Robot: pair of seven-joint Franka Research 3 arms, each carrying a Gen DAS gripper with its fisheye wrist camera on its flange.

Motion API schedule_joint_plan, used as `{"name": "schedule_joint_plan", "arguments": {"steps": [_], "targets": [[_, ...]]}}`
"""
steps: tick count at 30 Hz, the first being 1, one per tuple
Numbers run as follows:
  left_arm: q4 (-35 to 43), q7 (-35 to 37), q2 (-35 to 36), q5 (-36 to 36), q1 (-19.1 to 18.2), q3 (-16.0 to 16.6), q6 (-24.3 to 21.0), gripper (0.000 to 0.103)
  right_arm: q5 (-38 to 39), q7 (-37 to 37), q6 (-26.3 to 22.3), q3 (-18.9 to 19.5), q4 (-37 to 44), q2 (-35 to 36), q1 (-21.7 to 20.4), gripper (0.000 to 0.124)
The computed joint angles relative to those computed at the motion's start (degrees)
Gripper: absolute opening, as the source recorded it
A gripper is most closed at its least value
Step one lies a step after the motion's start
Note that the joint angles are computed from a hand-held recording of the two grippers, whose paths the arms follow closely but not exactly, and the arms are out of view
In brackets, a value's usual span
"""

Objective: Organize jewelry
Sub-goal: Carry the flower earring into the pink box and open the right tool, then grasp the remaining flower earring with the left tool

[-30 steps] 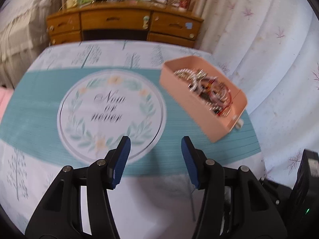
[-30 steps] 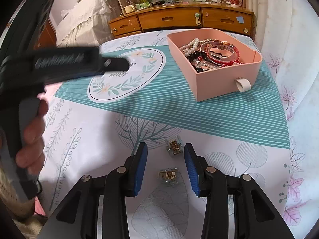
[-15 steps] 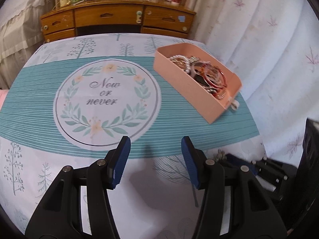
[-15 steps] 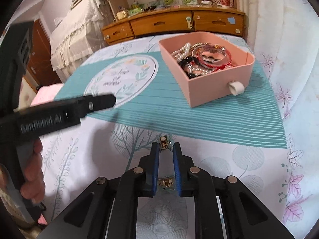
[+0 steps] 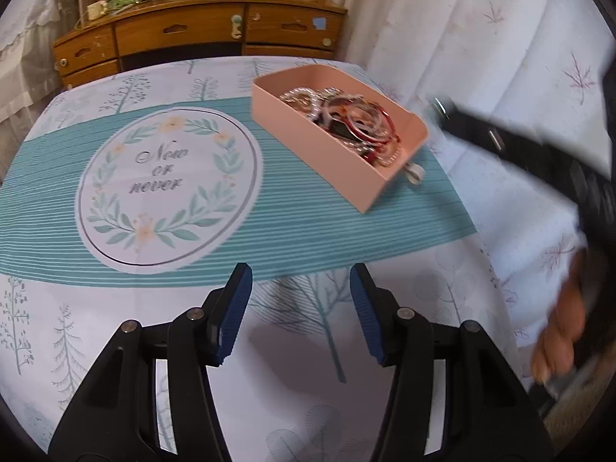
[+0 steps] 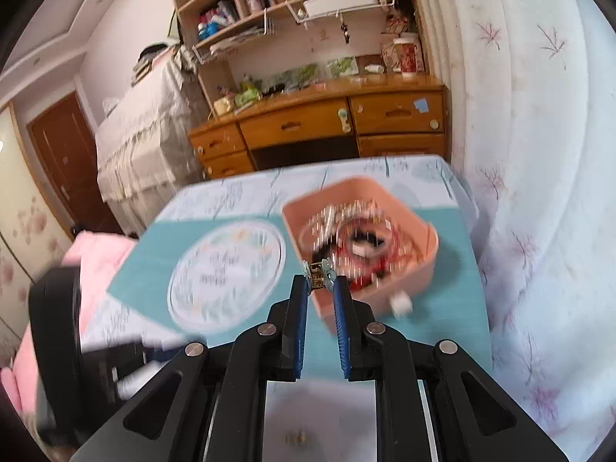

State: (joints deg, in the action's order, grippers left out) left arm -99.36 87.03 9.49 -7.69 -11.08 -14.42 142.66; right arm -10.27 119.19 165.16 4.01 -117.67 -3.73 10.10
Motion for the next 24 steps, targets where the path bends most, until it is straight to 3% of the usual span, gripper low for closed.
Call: {"name": "schedule_joint_plan", "arguments": {"steps": [2,4,6,9,19,24], "targets": [[-0.04,1.05,-0.04,-0.98,0.07,-0.38,-0.50,0.050,-0.23,0.35,1.86,-0.46,3.03,2.85,-0.18,0.015],[0.32,2.17,0.19,-2.12,0.02,-0.77,-1.59,0.050,-1.02,0.78,2.80,-1.34,4.71,4.60,0.16,0.035],[0.75,4.12,0.40,-3.98,0.13,-1.23,-2.91,0.050,-3.80,4.68,1.13,-2.44,6.49,5.94,0.78,0.043],[1.05,6.48,0.66,-5.86,-0.05,-1.64,-4.46,0.050,2.55,0.27,1.31,-2.62,6.28,6.35,1.22,0.043],[1.02,12.63,0.89,-7.96,-1.44,-2.22,-7.68,0.050,-2.12,5.22,-1.06,-2.05,-2.64,0.34,0.37,0.043],[-0.13,13.45,0.36,-7.61,-2.13,-2.23,-7.43,0.050,0.59,5.46,0.14,-0.50,-9.32,-3.45,-0.62,0.043]]}}
